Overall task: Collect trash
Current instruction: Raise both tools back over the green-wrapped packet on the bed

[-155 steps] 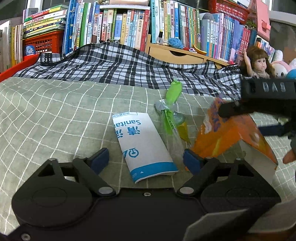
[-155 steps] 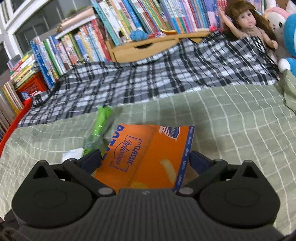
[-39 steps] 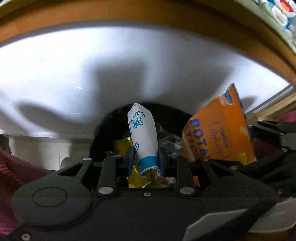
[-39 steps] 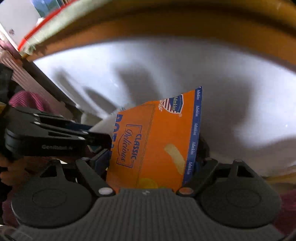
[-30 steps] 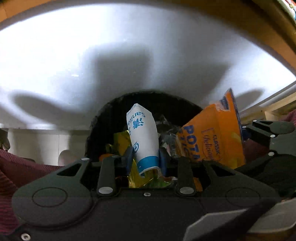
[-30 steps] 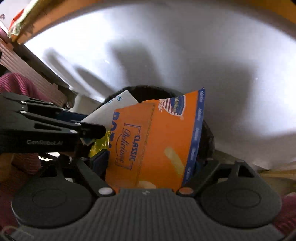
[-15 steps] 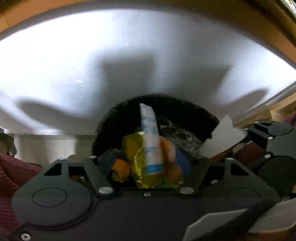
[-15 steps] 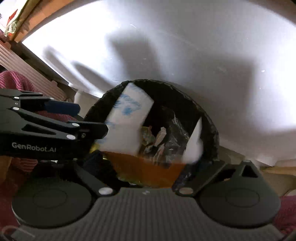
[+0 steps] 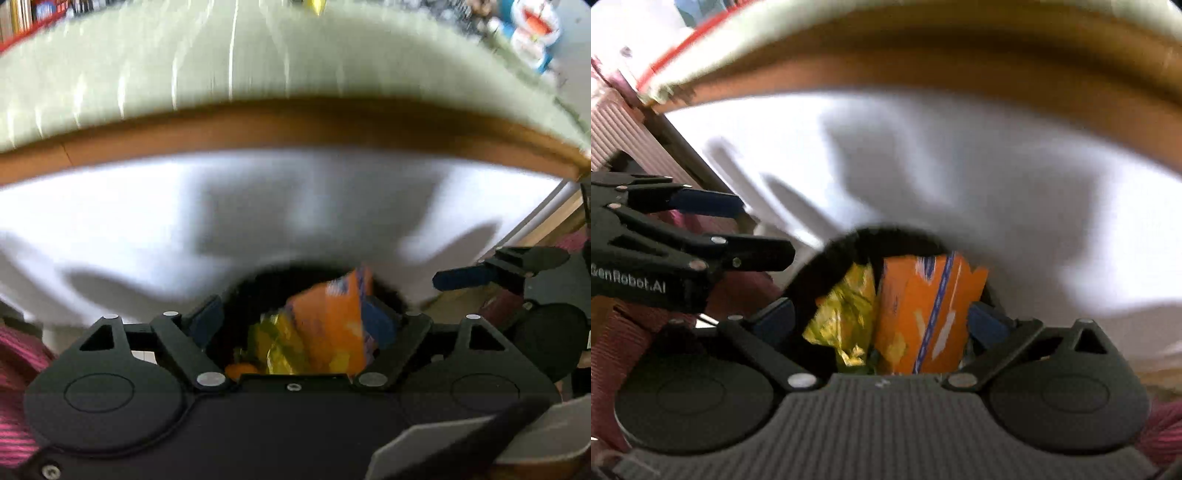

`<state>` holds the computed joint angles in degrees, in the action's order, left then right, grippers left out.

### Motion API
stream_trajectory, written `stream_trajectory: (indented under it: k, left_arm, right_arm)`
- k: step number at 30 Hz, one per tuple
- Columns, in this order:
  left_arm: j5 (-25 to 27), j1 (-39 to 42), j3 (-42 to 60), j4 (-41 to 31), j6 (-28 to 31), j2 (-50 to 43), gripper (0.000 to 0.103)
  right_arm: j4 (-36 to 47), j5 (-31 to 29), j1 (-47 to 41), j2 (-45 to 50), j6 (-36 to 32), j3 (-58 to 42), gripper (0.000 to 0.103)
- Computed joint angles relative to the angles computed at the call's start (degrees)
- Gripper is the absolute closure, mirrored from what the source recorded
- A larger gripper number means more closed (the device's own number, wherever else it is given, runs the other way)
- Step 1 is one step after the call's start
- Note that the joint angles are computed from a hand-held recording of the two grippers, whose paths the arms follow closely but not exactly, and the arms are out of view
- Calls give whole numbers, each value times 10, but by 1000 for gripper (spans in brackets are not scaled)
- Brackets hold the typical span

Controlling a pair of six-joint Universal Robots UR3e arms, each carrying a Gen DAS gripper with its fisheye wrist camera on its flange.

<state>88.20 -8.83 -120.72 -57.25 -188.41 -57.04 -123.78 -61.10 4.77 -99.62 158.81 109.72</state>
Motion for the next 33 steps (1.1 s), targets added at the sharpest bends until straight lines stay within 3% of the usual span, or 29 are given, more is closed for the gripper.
stream_trajectory:
  k: [6, 10, 14, 19, 25, 28, 33]
  left_arm:
    - [-49, 51, 78, -10, 17, 28, 17]
    - [-75, 80, 137, 1, 35, 11, 14]
    - [-50, 71, 214, 38, 28, -70, 14]
    - [-53, 74, 344, 62, 20, -199, 14]
    - [-48, 74, 527, 59, -5, -371, 14]
    - [-49, 75, 619, 46, -9, -451, 19]
    - [-45, 73, 856, -60, -2, -617, 32]
  right_arm:
    - [22, 70, -63, -71, -29, -38, 0]
    - [-20, 94, -88, -76, -12, -66, 0]
    - [-132, 43, -72, -27, 53, -98, 2]
    - [-240, -36, -29, 66, 142, -162, 12]
    - [-253, -94, 17, 188, 144, -286, 23]
    - [-239, -105, 33, 243, 146, -352, 27]
    - [-197, -119, 52, 333, 157, -466, 35]
